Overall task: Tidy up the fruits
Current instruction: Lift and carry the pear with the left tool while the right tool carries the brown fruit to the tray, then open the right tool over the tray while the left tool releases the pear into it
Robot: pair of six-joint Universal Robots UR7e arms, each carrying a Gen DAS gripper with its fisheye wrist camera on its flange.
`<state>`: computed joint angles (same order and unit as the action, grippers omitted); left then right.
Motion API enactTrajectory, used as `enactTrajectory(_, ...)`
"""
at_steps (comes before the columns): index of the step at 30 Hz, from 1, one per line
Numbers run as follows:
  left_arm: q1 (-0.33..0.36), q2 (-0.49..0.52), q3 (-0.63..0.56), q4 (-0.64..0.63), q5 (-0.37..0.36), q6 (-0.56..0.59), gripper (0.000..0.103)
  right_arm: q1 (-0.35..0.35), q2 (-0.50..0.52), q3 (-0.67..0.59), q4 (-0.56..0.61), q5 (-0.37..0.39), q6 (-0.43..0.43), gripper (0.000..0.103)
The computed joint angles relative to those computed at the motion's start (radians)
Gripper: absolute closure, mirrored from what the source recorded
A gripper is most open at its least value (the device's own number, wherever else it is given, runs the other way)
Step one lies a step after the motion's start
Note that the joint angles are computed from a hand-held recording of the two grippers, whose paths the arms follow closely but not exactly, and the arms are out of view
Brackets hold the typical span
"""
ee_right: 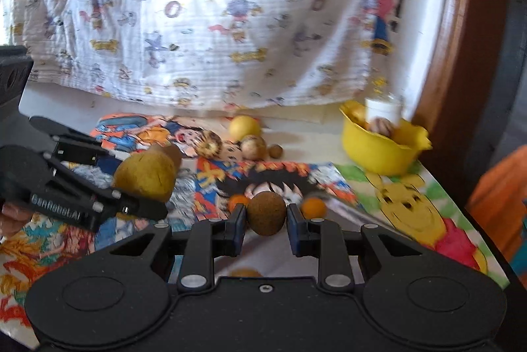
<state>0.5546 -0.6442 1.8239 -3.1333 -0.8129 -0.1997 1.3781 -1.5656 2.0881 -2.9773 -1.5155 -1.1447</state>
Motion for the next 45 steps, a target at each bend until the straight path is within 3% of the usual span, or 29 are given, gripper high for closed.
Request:
enactTrajectory(9,0.035,0.099,-0.134,0.028,-0.042,0.072,0.045,-0.093,-0.014,0.082,-0.167,-0.018,0.05,0.075)
enactTrajectory(17,0.09,0.172,-0.264,0.122,-0.104,0.08,0.045,-0.151,0.021,0.106,-0.247,-0.01,0.031,0.075)
enactTrajectory(29,0.114,0.246,-0.367,0.208,-0.107,0.082,0.045,-0.184,0.062,0.091,-0.246,0.002,0.044,0.075)
enactTrajectory(45,0.114,0.268,-0.391,0.227,-0.089,0.093,0.045,-0.188,0.075,0.086,-0.243,-0.004,0.049,0.075)
